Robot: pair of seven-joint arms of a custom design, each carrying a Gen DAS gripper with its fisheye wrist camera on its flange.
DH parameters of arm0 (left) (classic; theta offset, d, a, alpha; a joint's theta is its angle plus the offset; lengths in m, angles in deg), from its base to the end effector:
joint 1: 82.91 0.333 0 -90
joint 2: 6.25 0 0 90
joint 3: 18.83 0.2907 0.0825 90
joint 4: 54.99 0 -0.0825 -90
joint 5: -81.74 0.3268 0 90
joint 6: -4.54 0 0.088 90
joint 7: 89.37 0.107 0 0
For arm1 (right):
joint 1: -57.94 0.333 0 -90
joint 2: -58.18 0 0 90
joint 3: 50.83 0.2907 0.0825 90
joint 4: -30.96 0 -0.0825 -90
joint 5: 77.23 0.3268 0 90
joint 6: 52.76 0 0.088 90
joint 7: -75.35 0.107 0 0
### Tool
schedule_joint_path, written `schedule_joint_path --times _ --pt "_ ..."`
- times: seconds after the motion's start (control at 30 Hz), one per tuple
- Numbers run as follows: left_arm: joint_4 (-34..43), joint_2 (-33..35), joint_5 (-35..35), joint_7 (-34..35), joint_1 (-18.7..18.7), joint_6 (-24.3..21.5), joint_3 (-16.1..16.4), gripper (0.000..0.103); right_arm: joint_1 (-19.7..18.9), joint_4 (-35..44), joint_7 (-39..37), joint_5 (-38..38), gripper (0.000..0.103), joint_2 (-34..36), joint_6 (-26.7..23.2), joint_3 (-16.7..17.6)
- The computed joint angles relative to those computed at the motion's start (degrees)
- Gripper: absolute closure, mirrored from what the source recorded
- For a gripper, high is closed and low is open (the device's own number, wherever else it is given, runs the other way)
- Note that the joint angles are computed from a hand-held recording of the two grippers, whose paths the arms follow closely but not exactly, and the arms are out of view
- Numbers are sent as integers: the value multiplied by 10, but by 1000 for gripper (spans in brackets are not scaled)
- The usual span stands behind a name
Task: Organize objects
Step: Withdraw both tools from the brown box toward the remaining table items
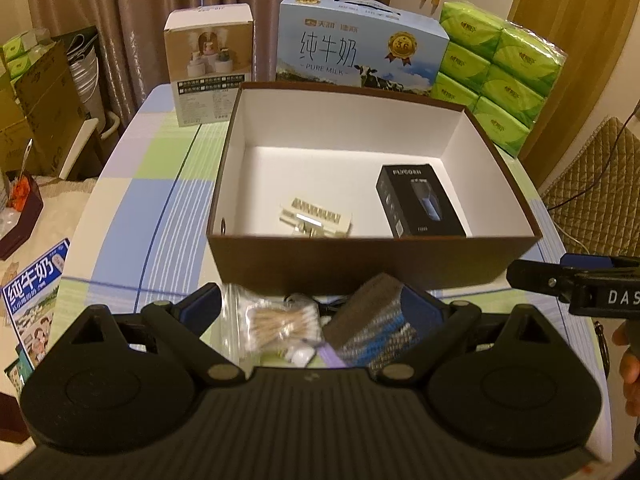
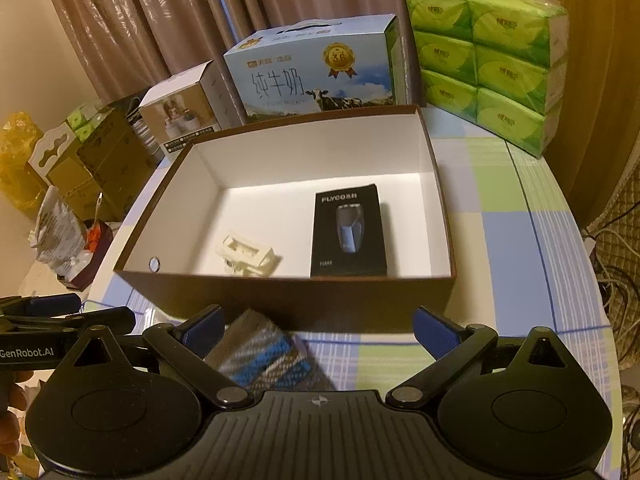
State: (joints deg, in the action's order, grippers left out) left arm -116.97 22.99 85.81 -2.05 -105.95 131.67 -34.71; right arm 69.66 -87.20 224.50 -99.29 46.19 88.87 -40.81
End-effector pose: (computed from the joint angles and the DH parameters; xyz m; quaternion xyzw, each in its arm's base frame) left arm 0.5597 -0.3743 0.5953 -0.4516 0.8339 -0.2987 0.1073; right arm 0.4537 0.1898 0.5847 -0.5122 0.7871 -0.1990 0.2802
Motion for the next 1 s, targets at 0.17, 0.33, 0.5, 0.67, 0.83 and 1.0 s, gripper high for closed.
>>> schedule_joint_path --times 0.17,0.33,0.5,0.67,0.83,1.0 --pt "-84 -51 -10 -1 15 25 -5 9 4 -29 15 9 5 -25 -1 9" --pt "-150 -92 -23 2 30 44 -9 9 5 -59 20 23 5 -51 -6 19" --pt "-198 -121 -31 5 40 55 -10 9 4 -90 25 40 5 -77 -10 31" --pt "-240 -147 -43 16 51 65 -10 9 -1 -123 34 53 5 -104 -6 40" --pt "-280 -171 -58 30 60 83 -9 9 -7 -154 43 66 5 -133 -12 51" --pt "-318 -190 -61 35 63 108 -6 10 -6 -181 38 86 5 -157 -14 56"
